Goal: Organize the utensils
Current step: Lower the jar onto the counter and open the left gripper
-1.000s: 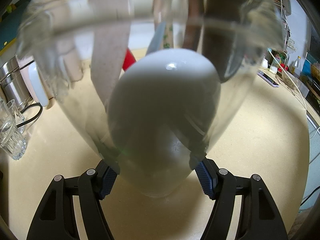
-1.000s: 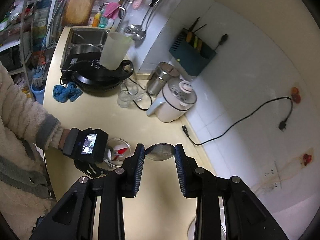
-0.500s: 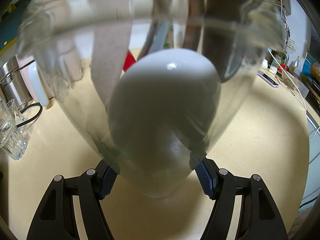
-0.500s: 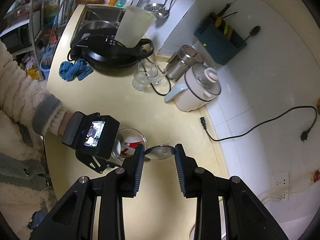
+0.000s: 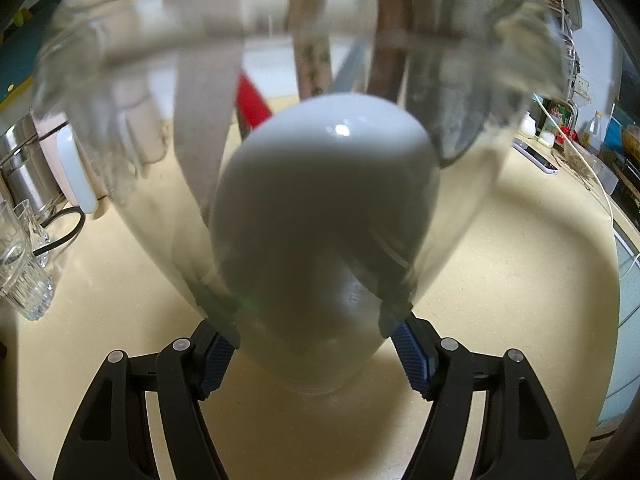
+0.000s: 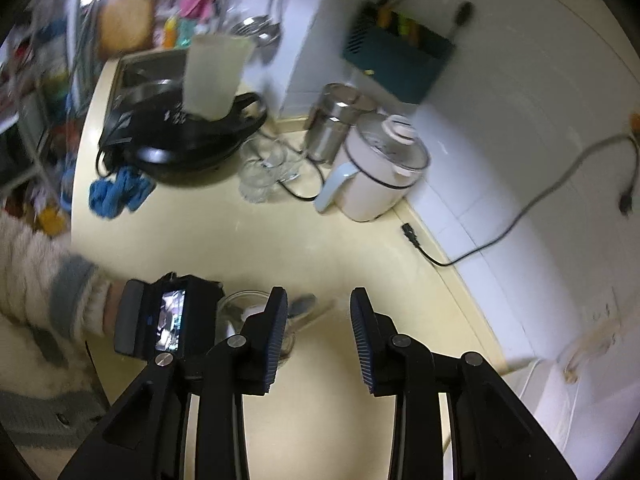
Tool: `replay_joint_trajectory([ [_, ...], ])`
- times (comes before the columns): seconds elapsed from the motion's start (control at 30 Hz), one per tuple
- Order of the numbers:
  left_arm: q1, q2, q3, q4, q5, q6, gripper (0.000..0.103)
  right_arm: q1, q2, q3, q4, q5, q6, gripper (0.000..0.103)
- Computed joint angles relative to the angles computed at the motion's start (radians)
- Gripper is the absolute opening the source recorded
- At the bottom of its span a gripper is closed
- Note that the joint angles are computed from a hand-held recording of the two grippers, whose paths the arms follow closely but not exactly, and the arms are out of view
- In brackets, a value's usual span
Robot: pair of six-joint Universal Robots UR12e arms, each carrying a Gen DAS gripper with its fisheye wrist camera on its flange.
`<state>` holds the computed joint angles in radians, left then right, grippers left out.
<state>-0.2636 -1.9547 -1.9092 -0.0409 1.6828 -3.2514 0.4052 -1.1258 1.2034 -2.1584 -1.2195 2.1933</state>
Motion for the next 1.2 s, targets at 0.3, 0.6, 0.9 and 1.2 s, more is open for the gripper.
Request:
replay_joint_trajectory([
  [0.3, 0.0, -0.001, 0.001, 0.0, 0.0, 0.0, 0.075, -0.099, -0.046, 0.131, -0.048, 0.261, 0.424, 0.033],
  [0.6, 0.006, 0.008, -0.009, -0.001, -0.001, 0.007, 0.075, -0.118, -0.092, 0.295, -0.115, 0.172, 0.683, 0.045],
  [0.9, -0.011, 0.014, -0.009, -0.03, 0.027, 0.01, 0.075, -0.129, -0.116, 0.364, -0.135, 0.129, 0.804, 0.057],
  [1.2, -0.031, 0.068, -0.058, -0.04, 0.082, -0.061, 0.078, -0.143, -0.132, 0.415, -0.192, 0.125, 0.954, 0.078],
])
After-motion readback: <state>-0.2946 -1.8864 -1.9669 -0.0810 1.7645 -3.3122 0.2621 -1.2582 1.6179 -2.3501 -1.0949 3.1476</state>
